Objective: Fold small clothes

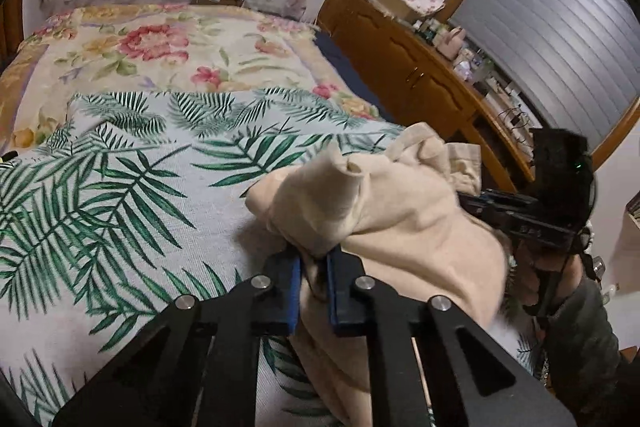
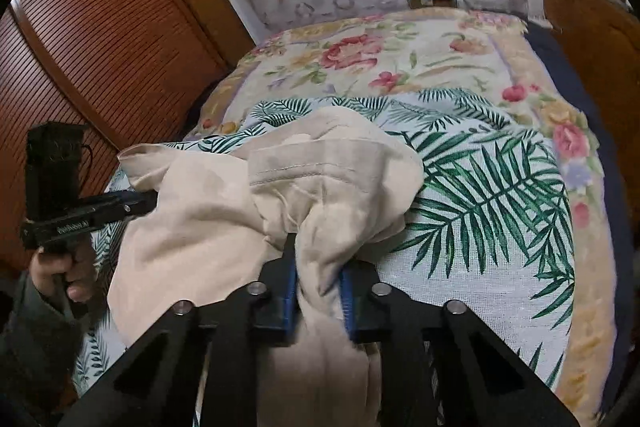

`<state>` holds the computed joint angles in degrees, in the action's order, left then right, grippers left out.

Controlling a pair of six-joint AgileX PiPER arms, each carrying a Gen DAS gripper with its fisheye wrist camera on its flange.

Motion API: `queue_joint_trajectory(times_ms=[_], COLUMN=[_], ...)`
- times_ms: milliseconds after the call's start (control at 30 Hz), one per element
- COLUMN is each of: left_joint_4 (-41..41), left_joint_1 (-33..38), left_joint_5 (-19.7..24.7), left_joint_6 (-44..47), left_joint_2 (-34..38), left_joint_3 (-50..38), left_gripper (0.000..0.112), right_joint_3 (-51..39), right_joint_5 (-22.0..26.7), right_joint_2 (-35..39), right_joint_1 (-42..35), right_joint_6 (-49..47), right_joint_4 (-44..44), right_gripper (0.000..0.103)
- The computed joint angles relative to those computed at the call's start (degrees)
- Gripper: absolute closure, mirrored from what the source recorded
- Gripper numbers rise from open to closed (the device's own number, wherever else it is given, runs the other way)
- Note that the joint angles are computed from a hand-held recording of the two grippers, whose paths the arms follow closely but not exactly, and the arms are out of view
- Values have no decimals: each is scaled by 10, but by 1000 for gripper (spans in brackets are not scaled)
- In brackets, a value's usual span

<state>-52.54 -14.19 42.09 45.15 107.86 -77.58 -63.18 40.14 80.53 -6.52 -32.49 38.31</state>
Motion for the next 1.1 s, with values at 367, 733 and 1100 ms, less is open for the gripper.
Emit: queue_joint_trajectory(times_ms=[367,733,1100], left_joint_4=[-106,-140,-160], left_joint_1=[61,305,540], left_joint_5=[28,108,168], left_joint_6=[127,277,417], left_joint_2=[-182,-309,-236], left_joint_3=[140,277,289], left_gripper=[103,103,103], right_joint_3=[57,-27,-424], right_joint_5=[-124,-183,-73], right_joint_2=[-106,-14,309], right_joint_1=[106,292,358], right_joint_6=[143,293,240], right_joint_4=[-140,-309,-303], right_gripper=[90,90,90])
